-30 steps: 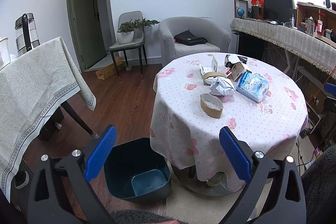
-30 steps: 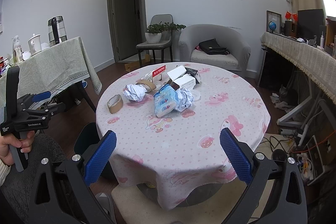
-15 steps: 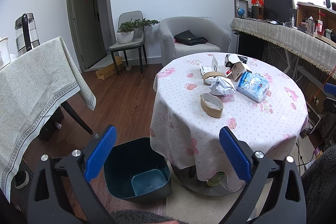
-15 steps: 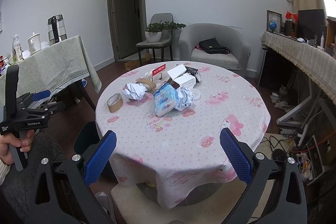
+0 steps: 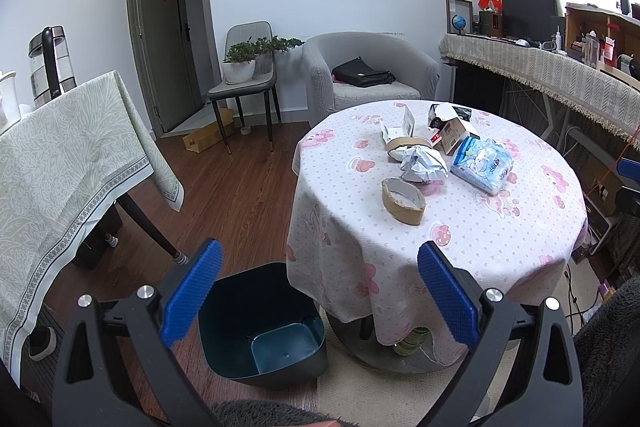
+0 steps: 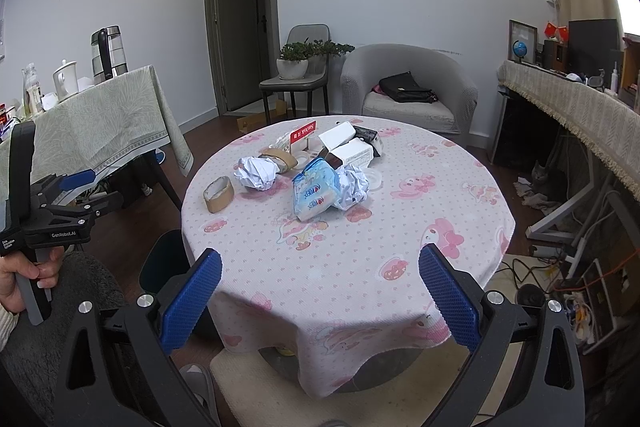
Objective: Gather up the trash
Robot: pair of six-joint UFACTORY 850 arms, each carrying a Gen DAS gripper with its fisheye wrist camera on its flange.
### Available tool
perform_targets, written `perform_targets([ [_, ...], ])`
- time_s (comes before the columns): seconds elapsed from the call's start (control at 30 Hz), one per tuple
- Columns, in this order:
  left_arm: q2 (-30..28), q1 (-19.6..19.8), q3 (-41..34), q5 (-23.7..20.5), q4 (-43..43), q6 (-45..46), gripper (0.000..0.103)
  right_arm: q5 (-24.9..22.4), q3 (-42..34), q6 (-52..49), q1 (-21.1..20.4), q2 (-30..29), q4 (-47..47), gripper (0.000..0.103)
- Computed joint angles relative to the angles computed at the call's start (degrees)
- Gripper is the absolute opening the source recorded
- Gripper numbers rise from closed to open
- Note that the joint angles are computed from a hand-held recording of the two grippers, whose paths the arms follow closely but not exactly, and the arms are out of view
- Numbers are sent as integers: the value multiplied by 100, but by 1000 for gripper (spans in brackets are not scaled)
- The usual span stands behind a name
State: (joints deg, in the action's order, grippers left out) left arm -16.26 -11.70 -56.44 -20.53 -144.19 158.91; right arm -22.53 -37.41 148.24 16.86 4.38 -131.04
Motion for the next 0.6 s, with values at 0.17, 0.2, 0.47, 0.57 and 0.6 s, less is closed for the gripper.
perform_targets([
  [0.17, -1, -2, 0, -2, -6, 9, 100, 10, -12, -25, -1, -10, 18, 100],
  [0.2, -1, -2, 0, -2, -6, 9, 100, 10, -6, -34, 1, -1, 27, 100],
  [0.47, 0, -3, 1, 1, -11, 17, 100, 22, -18, -70, 1, -9, 62, 100],
  [0.57, 0, -3, 1, 1, -11, 17, 100, 23, -13, -57, -1, -3, 46, 100],
  [0.6, 0, -3, 1, 1, -11, 17, 100, 21, -11, -47, -2, -2, 37, 100],
])
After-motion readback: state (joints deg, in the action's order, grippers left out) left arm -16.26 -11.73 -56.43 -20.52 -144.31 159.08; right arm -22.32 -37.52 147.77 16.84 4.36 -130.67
